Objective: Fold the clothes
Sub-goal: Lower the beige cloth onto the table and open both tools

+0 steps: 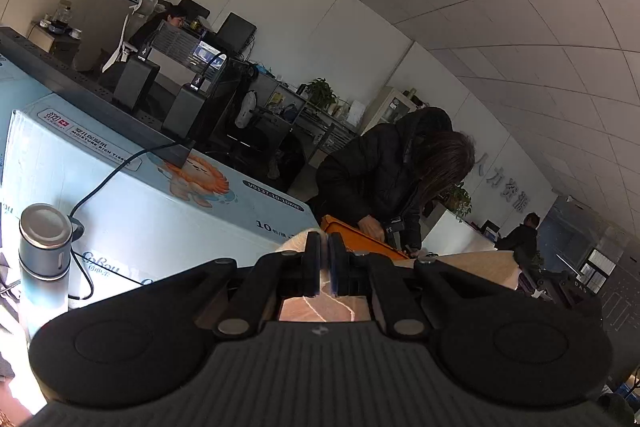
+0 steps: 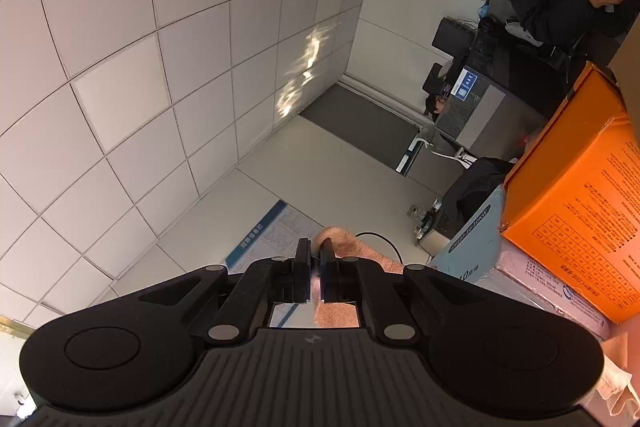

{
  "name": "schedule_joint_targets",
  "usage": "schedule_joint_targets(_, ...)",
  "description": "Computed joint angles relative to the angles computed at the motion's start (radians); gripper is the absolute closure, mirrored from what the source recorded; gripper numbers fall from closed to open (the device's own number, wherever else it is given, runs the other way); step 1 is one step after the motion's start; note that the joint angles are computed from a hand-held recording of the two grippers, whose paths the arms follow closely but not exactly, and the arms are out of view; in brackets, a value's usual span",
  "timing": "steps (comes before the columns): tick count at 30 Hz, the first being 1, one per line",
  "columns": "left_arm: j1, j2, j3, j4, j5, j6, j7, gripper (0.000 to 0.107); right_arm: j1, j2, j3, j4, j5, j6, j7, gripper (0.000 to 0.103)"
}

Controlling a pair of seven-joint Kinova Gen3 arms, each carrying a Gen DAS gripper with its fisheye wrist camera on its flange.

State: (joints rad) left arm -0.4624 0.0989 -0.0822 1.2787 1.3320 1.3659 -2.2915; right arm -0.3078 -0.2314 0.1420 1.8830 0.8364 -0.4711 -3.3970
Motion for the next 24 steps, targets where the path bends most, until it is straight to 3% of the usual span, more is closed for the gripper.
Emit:
schedule_joint_targets(2, -0.016, -0.004, -0.012, 0.052, -0.020, 0.059, -0.036, 0.104, 0.028, -0.060, -0.031, 0.092, -0.008, 0.008, 0.020, 0.099)
schedule_joint_targets(4, -0.028, -0.010, -0.026, 0.119, -0.056, 0.117, -0.084, 0.104, 0.045, -0.133, -0.085, 0.185, -0.058, 0.076, 0.030, 0.099)
schedule_joint_targets(8, -0.045, -0.005, -0.054, 0.250, -0.174, 0.215, -0.163, 0.104, -0.024, -0.284, -0.130, 0.370, -0.203, 0.239, 0.050, 0.098)
schedule_joint_targets(14, -0.073, 0.010, -0.086, 0.378, -0.389, 0.274, -0.203, 0.104, 0.036, -0.508, -0.401, 0.603, -0.446, 0.480, -0.069, 0.099)
schedule_joint_targets(20, -0.085, 0.013, -0.100, 0.411, -0.591, 0.251, -0.213, 0.104, 0.053, -0.581, -0.657, 0.638, -0.690, 0.724, -0.051, 0.099)
schedule_joint_targets(24, -0.096, 0.009, -0.109, 0.425, -0.692, 0.227, -0.227, 0.103, 0.002, -0.538, -0.675, 0.568, -0.761, 0.887, 0.110, 0.096)
